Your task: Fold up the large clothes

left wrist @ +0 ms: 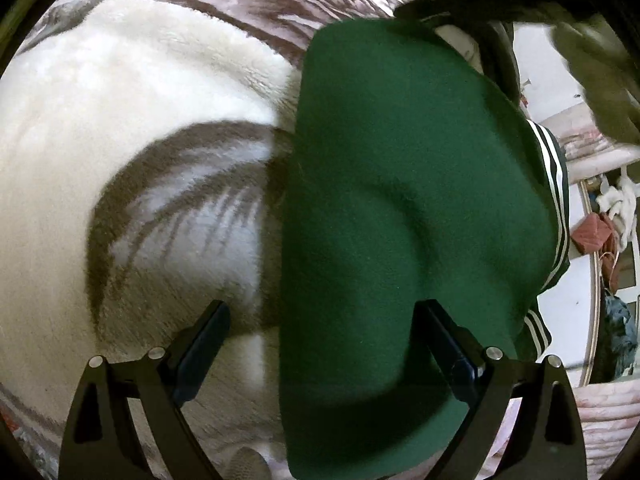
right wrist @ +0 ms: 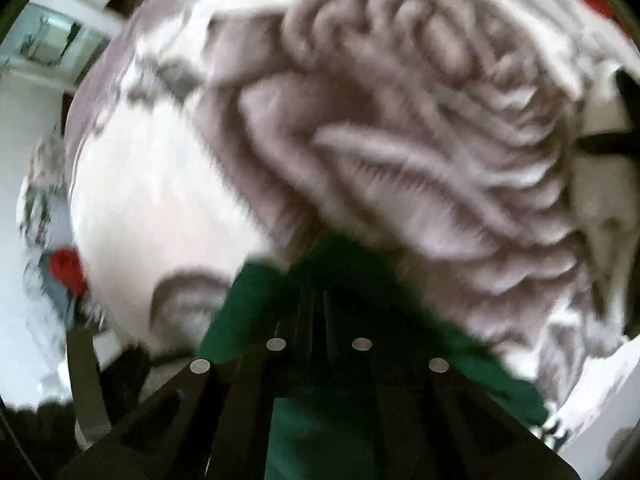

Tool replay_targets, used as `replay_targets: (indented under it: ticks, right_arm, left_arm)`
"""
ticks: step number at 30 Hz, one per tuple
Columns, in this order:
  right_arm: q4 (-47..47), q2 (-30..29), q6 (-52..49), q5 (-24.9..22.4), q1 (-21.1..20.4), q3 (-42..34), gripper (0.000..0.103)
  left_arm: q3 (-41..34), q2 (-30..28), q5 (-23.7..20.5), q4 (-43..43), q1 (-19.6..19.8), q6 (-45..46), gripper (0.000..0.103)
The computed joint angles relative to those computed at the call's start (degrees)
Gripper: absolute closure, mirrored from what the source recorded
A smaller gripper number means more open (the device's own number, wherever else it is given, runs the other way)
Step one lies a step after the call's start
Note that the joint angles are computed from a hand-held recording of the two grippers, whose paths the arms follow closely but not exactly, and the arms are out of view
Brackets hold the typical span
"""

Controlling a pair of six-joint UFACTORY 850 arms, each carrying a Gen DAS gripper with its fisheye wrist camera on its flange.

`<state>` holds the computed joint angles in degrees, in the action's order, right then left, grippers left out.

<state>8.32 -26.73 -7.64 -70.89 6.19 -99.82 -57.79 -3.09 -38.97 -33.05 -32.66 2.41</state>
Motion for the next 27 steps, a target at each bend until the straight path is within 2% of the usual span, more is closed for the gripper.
replay_targets:
  ticks: [1,2,4,7,9,10,11,13,16,18,19,20,21,25,27]
  right_arm:
    - [-0.24,-0.39,1.15,1.26,-0.63,0.15,0.103]
    - [1.93,-2.09,2.87,0.12,-1.85,-0.86,0.103]
    - [11.71,-4.23,2.46,-6.46,-5.9,-3.5,0.103]
    - [17.52,0.38,0.54,-9.75,-11.24,0.55,0.1]
    - [19.46,6.4,1.77,-9.67,-16.31,6.06,0.062]
    - [19.33,8.27,2.3,-9.73,-18.08,7.61,0.037]
    - [19.4,11.81,2.66,-9.6,-20.84,10.97,0.035]
    - [19.79,17.04,3.23,-10.18,-25.01,16.89,0.035]
    - [26.68,22.78,1.95,-10.57,-30.5,27.98,0.035]
    - [30.61,24.53,0.85,-7.31,-31.96,34.2,0.035]
    - [34.23,25.08,-1.3,-4.65,-32.39,37.11,0.038]
    - [35.54,25.45,-2.19,-2.76,-32.35,38.11,0.077]
    - [37.1,25.05,-3.4,-1.92,-31.78,38.35,0.101]
    - [33.58,26.48,-0.47,7.02,-30.42,33.85,0.1]
    - [31.26,25.27,1.98,9.11,-30.88,31.32,0.101]
  left_arm:
    - [-0.04,0.24,-0.09,1.62,-0.64,-1.66,0.006]
    - [-0.24,0.34,-0.75,2.05,-0.77,-2.23,0.006]
    - [-0.97,1.12,-1.9,4.77,-1.14,-5.76,0.006]
    - [-2.34,2.93,-1.75,9.37,-1.4,-10.2,0.006]
    - [-3.19,3.79,-1.39,11.39,-1.48,-12.36,0.006]
    - [-3.43,4.23,-1.24,12.47,-1.6,-13.6,0.006]
    - [-3.85,4.21,-1.29,13.43,-1.66,-14.63,0.006]
    - [-4.7,3.89,-1.39,15.93,-1.99,-17.43,0.006]
    - [-6.55,1.66,-2.08,18.91,-2.6,-20.5,0.006]
    - [-8.1,0.05,-2.64,20.66,-2.81,-21.83,0.006]
    - [-8.74,-0.5,-2.82,21.82,-3.05,-22.66,0.006]
    - [-9.69,-1.24,-3.13,22.36,-3.0,-22.6,0.006]
    - [-10.15,-1.74,-3.06,22.66,-2.77,-22.15,0.006]
    - [-12.34,-3.54,-4.22,25.72,-3.76,-22.48,0.006]
    - [-12.62,-3.96,-4.17,24.0,-3.59,-21.21,0.006]
